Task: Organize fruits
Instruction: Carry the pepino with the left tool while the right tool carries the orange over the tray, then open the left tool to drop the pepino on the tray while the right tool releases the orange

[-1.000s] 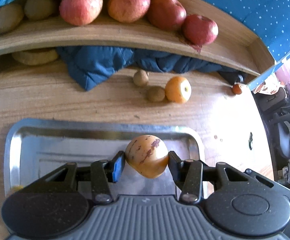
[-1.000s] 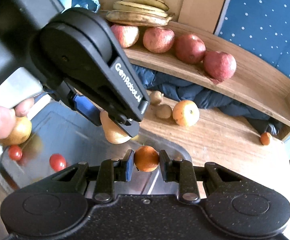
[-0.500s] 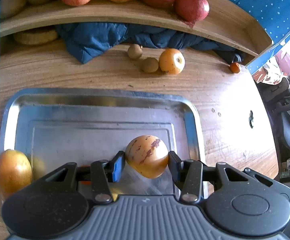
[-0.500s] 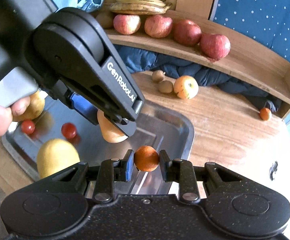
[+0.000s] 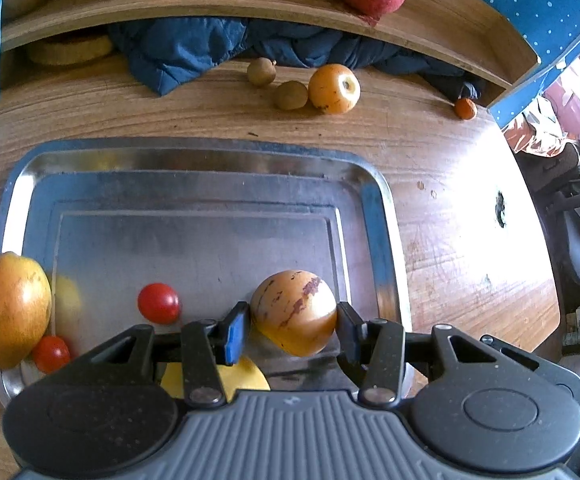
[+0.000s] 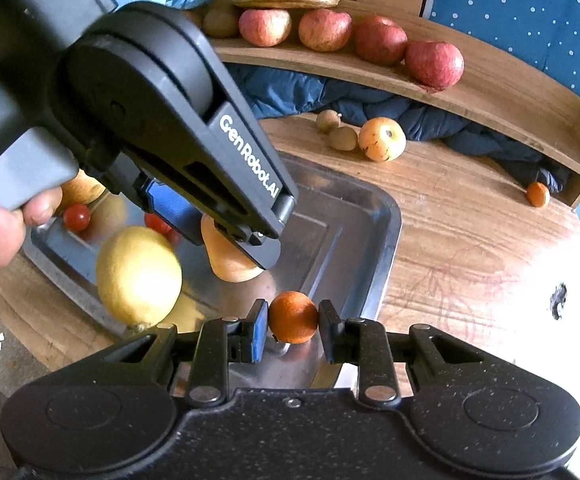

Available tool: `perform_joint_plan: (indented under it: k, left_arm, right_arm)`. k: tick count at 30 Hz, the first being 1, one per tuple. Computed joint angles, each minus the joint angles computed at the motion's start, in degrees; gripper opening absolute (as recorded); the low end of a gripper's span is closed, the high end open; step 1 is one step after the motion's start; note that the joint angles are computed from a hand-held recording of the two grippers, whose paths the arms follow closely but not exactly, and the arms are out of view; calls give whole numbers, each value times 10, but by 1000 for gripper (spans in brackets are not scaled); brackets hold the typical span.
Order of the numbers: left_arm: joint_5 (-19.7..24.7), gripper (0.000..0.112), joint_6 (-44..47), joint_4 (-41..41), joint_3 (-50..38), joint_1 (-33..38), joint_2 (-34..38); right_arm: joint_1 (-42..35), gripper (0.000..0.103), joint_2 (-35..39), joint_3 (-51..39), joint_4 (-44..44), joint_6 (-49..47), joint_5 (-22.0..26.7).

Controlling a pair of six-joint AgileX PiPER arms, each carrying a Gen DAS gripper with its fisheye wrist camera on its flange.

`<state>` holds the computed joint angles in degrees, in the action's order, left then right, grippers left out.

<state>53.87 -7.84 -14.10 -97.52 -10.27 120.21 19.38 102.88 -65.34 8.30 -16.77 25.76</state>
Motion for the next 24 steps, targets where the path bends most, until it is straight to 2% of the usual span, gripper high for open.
perform_joint_plan:
  k: [8,24]
  left_arm:
    - [-20,50,-2,3,29,-8,-17]
    - [-30,51,-27,36,29,-30,-16]
  right_arm:
    - [-2,29,-11,19,15,-16,3]
    - [-6,31,-28,44,18,-14,6]
